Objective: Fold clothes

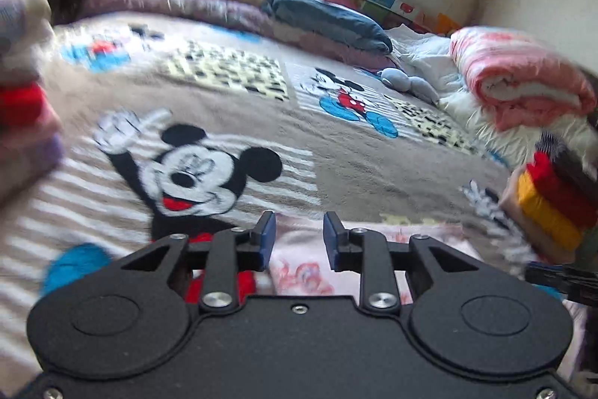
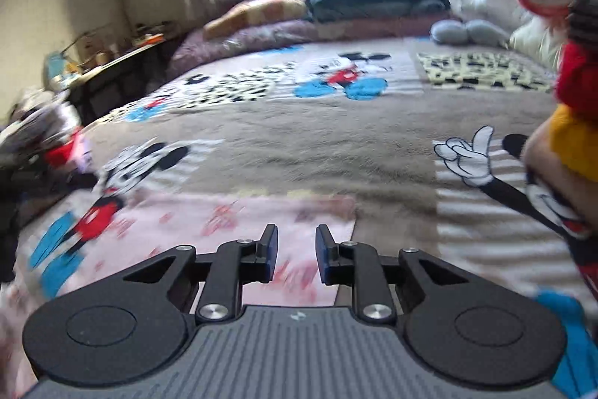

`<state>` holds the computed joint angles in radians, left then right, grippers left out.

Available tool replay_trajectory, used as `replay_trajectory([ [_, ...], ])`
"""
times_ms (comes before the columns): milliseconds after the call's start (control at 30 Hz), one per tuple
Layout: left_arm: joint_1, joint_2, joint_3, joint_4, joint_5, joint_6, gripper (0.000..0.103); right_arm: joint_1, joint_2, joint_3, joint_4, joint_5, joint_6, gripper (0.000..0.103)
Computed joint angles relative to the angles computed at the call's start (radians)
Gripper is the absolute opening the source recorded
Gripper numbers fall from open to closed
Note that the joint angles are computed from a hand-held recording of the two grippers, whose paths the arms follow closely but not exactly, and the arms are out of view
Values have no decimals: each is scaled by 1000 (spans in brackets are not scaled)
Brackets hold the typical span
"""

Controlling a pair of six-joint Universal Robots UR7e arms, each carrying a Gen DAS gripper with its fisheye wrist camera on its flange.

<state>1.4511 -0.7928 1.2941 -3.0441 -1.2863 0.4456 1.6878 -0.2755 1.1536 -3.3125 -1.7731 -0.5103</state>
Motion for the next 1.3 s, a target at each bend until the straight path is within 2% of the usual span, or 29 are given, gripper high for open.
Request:
replay_trajectory([
  [133, -44, -94, 227, -174, 48, 66, 26, 9, -91, 268, -197, 11, -71, 25],
  [233, -81, -147, 411, -306, 97, 138, 26, 10, -124, 417, -325, 24, -72, 25],
  [367, -139, -178, 625, -499, 198, 198, 26, 12, -125, 549, -458, 50, -98, 25],
  [467, -164, -192, 742, -578, 254, 163, 28, 16, -107, 602, -516, 85, -127, 25],
  [500, -163, -184, 769, -620, 268, 166, 36, 19, -94, 612, -541, 91, -143, 25],
  [533, -158, -174, 781, -630, 291, 156, 40, 21, -78, 619, -566, 93, -164, 25],
  [567, -143, -166, 786, -599, 309, 148, 40, 22, -63, 619, -574, 82, -190, 25],
  [600, -127, -141, 784, -589, 318, 172, 41, 27, -51, 608, -542, 36, -203, 25],
  [633, -119, -142, 794, -621, 293, 220, 44, 33, -41, 599, -522, -4, -200, 26],
  [700, -137, -131, 807, -729, 314, 274, 43, 42, -33, 609, -565, -18, -207, 26],
  [733, -137, -141, 818, -761, 284, 273, 43, 51, -33, 618, -594, -17, -230, 25],
  [767, -127, -131, 811, -751, 278, 265, 43, 52, -32, 634, -642, 17, -260, 26],
  [800, -117, -131, 807, -717, 269, 255, 43, 50, -33, 647, -668, 41, -278, 29],
  [833, -107, -134, 800, -676, 257, 238, 43, 46, -37, 653, -656, 41, -272, 36],
  [867, -98, -131, 794, -652, 250, 226, 44, 42, -39, 651, -626, 26, -254, 38],
  [933, -106, -129, 803, -685, 261, 243, 45, 39, -47, 651, -579, -2, -221, 38],
  [967, -125, -138, 815, -698, 276, 251, 45, 47, -56, 659, -578, -13, -209, 38],
  [1000, -146, -154, 856, -752, 259, 264, 49, 47, -66, 675, -587, -6, -181, 38],
  [1033, -154, -162, 871, -775, 237, 271, 65, 37, -79, 700, -612, 25, -129, 38],
  [1100, -160, -181, 882, -713, 215, 210, 81, 16, -104, 749, -664, 84, -26, 42],
  [1167, -165, -206, 891, -636, 190, 143, 83, -9, -124, 787, -707, 130, 84, 50],
  [1233, -169, -235, 898, -541, 153, 74, 83, -47, -138, 797, -707, 140, 214, 61],
  [1300, -180, -243, 918, -495, 129, 48, 84, -89, -147, 810, -709, 170, 333, 62],
])
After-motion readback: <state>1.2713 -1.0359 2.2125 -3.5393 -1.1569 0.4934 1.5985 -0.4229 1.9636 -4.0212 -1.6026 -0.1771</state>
